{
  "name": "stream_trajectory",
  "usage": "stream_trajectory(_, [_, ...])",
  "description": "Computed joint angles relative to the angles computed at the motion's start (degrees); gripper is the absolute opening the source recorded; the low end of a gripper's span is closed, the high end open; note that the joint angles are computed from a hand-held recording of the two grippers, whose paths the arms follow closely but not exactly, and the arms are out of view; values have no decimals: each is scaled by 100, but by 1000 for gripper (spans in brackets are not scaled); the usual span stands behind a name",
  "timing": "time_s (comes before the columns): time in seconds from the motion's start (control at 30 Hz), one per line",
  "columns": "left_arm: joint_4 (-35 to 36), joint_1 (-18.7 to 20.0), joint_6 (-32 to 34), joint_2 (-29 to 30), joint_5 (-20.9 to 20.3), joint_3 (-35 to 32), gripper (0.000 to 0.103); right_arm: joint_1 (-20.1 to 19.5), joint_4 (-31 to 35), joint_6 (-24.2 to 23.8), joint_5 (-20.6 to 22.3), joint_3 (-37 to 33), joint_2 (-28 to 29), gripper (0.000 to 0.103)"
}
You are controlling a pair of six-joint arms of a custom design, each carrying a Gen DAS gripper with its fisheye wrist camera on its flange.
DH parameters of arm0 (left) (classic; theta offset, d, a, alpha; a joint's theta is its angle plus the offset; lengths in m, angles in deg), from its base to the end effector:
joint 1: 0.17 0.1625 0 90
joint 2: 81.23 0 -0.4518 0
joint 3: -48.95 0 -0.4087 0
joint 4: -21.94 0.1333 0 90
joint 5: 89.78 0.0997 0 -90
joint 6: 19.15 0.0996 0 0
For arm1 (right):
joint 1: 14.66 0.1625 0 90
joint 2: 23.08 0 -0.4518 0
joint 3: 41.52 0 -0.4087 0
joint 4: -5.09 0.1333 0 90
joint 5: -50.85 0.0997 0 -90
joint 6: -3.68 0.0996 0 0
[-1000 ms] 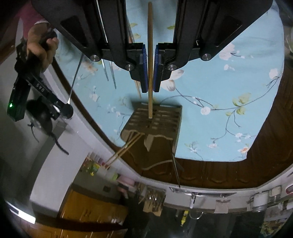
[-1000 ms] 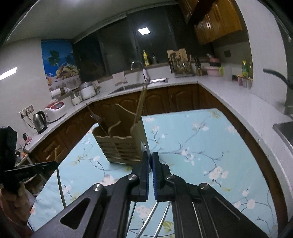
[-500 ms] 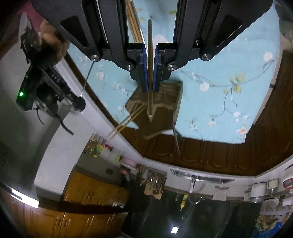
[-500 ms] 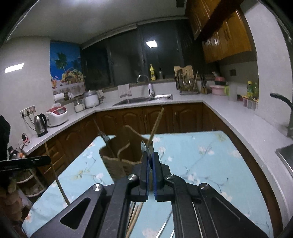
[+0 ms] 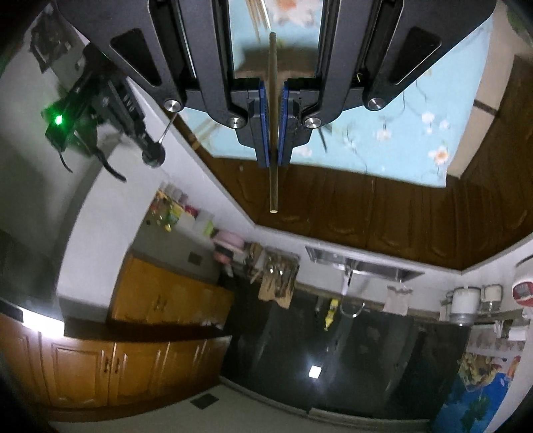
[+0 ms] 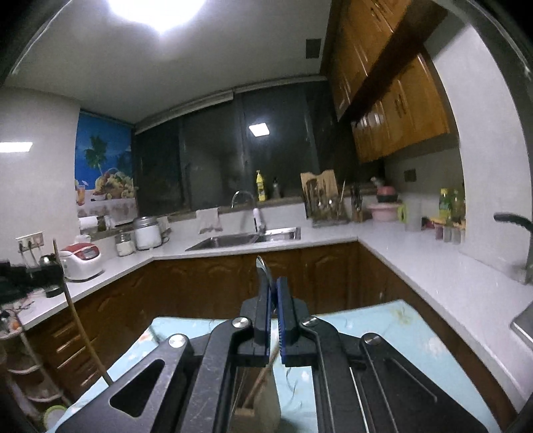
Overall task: Organize utensils
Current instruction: 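Lift both chopsticks and carry them toward the wooden holder, then lower both chopsticks into the wooden holder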
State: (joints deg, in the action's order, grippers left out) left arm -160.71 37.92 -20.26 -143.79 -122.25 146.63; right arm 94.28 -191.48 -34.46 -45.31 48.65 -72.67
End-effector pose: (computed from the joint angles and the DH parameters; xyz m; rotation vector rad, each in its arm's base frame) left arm -0.3705 -0.5666 0.3838 0.3386 2.2310 -1.5908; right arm 0.3543 -0.6548 0.2914 1.0848 -2.1720 1.5315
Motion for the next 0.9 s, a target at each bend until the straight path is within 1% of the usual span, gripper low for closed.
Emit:
stream_trajectory(0.07, [-301,99,381,209,51,-312,5,45,-101,-112,-29,-252,226,3])
stream_trajectory(0.13, [-474,190,631,377,112,-562,5,82,-229,-302,-85,-503,482,3])
stream_trajectory(0.2, [-725,308,829,540,88,-767,5,74,-326,-449,-105,-634,658,3])
stream_trajectory(0.23, [-858,380,897,635,95,-869,5,66,-390,-557,-115,-701,758,3])
stream_trajectory(0.33, [-1088,517,875,760,40,-903,5,13,-612,-821,-114,-772,980,3])
stream_trajectory(0.4, [-1177,585,856,854,134,-875,5,-26,-768,-980,-87,-730,1056,3])
stream_trajectory(0.5, [-1374,654,847,912,179,-696,5,-92,-896,-1023,13,-541,1030,3])
stream_trajectory(0.63, [-1579,719,674,893,94,-386,5,-158,-920,-972,24,-301,929,3])
stream_trajectory(0.8, [-1294,764,355,826,116,-105,5,-240,-740,-821,-78,-111,751,3])
stream_trajectory(0.9, [-1086,770,106,799,149,21,5,-276,-471,-705,-203,-8,612,3])
